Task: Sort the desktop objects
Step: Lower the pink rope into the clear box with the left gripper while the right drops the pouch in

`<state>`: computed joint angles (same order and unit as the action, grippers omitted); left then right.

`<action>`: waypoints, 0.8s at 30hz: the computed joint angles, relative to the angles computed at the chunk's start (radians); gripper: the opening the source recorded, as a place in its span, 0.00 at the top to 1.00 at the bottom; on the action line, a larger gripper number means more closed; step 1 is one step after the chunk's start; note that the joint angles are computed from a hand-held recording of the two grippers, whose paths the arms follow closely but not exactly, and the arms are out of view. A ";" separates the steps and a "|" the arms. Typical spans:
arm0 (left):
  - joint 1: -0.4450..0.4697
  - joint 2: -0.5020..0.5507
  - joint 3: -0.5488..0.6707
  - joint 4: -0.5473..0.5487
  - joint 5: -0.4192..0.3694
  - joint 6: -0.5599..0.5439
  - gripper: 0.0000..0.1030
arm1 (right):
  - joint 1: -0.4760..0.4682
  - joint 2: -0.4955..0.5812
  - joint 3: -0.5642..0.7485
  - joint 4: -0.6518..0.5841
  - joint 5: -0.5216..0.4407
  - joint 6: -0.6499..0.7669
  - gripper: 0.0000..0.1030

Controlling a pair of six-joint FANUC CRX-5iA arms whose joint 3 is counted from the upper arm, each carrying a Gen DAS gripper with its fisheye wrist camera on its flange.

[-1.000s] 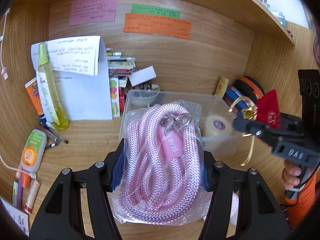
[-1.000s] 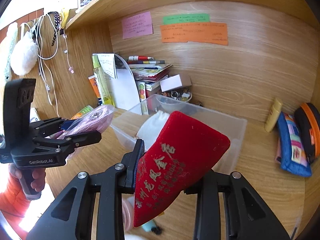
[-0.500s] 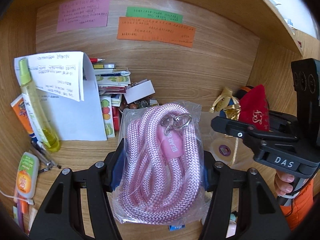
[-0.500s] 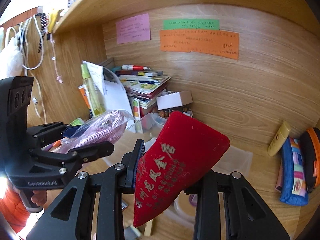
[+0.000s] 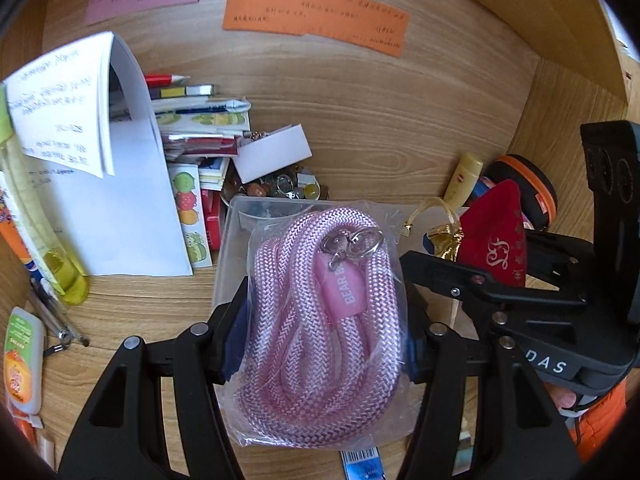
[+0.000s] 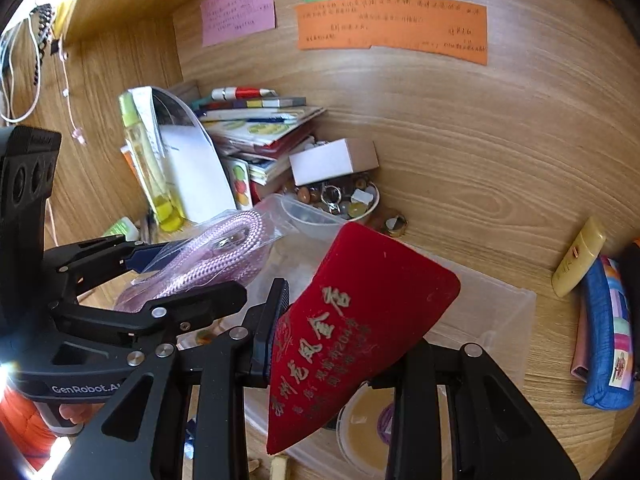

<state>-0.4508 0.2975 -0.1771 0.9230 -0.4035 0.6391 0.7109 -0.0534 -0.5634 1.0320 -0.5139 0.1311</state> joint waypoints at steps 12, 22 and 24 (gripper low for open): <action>-0.009 0.016 -0.016 0.079 0.004 -0.106 0.41 | 0.028 0.054 0.047 -0.079 -0.088 0.096 0.72; -0.010 0.012 -0.024 0.082 0.013 -0.115 0.37 | 0.041 0.071 0.056 -0.082 -0.121 0.103 0.43; -0.011 0.008 -0.032 0.106 0.010 -0.132 0.35 | 0.044 0.070 0.047 -0.046 -0.126 0.085 0.41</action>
<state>-0.4619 0.3054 -0.2095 1.0289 -0.3933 0.5069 0.7548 0.0168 -0.5168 0.9855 -0.6395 0.2164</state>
